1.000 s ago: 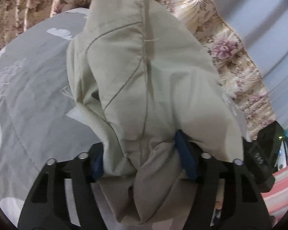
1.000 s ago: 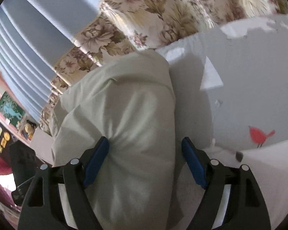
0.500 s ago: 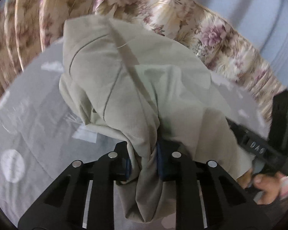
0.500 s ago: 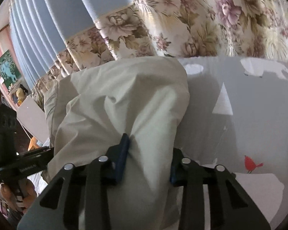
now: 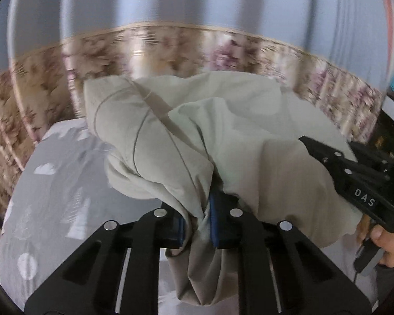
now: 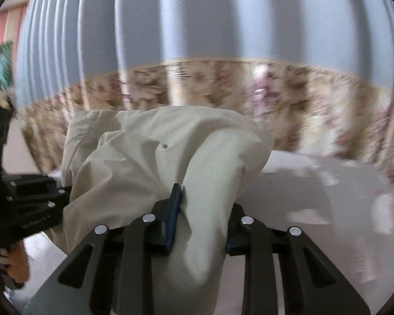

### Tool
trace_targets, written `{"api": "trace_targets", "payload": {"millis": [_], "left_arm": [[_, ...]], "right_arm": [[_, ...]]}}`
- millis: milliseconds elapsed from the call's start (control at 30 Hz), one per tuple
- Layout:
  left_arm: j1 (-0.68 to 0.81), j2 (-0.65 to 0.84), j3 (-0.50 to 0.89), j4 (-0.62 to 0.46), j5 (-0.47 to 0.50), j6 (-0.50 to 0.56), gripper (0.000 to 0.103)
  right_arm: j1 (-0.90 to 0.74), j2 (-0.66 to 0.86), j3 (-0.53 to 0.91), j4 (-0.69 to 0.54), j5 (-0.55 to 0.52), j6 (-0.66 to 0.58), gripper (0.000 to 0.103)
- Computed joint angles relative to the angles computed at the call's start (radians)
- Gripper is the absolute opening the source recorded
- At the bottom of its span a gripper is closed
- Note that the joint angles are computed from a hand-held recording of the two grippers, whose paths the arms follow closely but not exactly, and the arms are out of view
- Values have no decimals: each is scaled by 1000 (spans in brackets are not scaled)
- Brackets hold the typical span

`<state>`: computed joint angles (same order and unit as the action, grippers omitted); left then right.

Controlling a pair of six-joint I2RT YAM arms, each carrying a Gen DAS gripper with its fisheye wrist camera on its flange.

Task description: Fold large clothes

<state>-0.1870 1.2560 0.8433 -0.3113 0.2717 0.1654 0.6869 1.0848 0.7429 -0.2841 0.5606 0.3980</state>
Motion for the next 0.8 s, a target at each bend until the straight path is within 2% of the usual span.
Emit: {"api": "trace_targets", "payload": {"millis": [67,133,167,267,333,367,400,433,467,533,567,633,733,800], "left_arm": [[-87,39,-16,34,-59,-20,13],[-173,99,-52,108,-156,-15,13],[-189,131,-54,116,-168,-10,14],[-225,190,-72,148,-214,3,25],[-228,175,-82,156,-221,-2,29],[-213,163,-74,128,-192,-9,32],[-199,156,-64,100,-171,-17,36],[-174,144,-55,72,-145,-20,46],[-139,109,-60,49,-121,-21,58],[-86,45,-88,60,-109,-6,70],[-57,6,-91,41,-110,5,72],[-23,-23,-71,-7,-91,17,72],[-71,-56,-66,-56,-101,41,72],[-206,-60,-115,-9,-255,40,73]], "right_arm": [[-38,-32,-36,-61,11,-11,26],[-104,-39,-99,-58,-28,-42,26],[-134,-36,-127,-46,-54,-49,26],[-202,-58,-194,6,-117,-78,28],[-229,-63,-187,-5,-138,-101,41],[-252,-77,-181,-16,-170,-114,43],[-294,-119,-176,-52,-220,-118,51],[-301,-150,-178,-75,-229,-103,62],[-313,-196,-183,-98,-240,-93,65],[-345,-319,-194,-161,-265,-68,67],[-348,-377,-198,-189,-274,-61,67],[-289,-425,-195,-222,-253,-47,67],[-129,-356,-184,-226,-175,-32,67],[-17,-238,-181,-222,-39,-33,67]]}}
